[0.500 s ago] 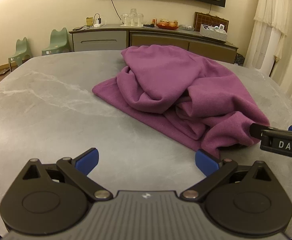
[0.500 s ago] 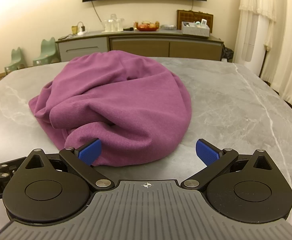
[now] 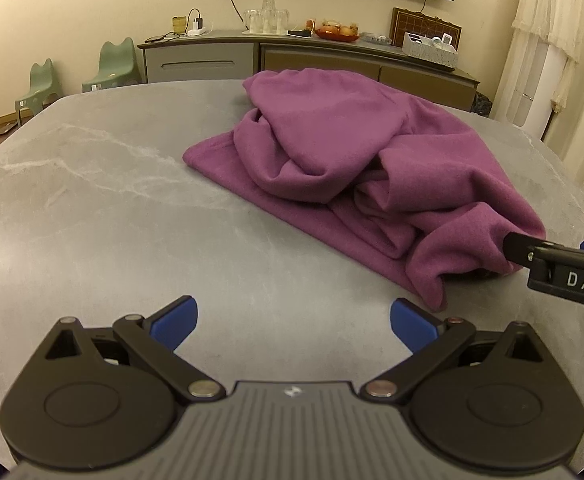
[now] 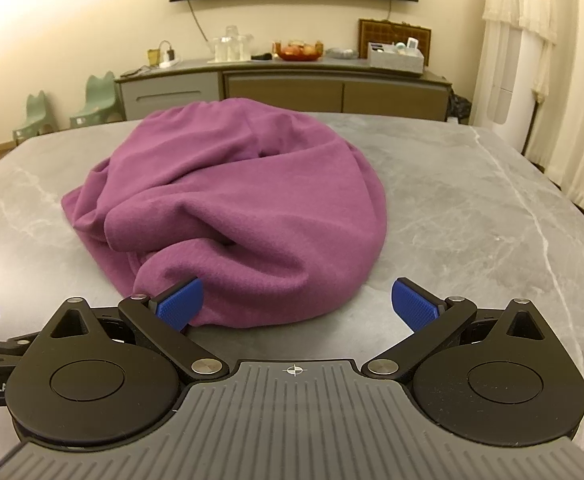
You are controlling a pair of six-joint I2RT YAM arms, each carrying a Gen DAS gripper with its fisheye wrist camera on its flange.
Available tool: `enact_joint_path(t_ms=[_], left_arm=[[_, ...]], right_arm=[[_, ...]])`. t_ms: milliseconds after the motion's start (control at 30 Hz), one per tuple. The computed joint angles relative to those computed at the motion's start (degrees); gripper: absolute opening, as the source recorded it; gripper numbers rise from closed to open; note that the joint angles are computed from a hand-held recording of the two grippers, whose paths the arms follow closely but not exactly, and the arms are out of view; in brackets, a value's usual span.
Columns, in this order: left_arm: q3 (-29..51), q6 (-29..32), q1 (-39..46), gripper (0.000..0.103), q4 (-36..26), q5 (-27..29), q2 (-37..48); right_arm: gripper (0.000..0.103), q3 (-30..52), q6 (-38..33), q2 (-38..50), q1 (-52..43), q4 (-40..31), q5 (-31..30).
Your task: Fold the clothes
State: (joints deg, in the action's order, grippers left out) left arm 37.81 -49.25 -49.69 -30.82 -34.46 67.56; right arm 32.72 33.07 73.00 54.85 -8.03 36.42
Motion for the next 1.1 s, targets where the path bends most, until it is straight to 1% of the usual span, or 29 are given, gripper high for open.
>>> enact_joint_path(t_ms=[367,1100], left_arm=[[-0.61,-0.05,0.59,0.103,0.21,1.46,-0.55],[-1.25,-0.42,0.37,0.103,0.55,1.85,-0.59]], right_arm=[[0.102,0.19,-0.75,1.10,-0.11,0.46,-0.52],[0.102,-0.27,-0.96,1.24,0.73,0.97,-0.05]])
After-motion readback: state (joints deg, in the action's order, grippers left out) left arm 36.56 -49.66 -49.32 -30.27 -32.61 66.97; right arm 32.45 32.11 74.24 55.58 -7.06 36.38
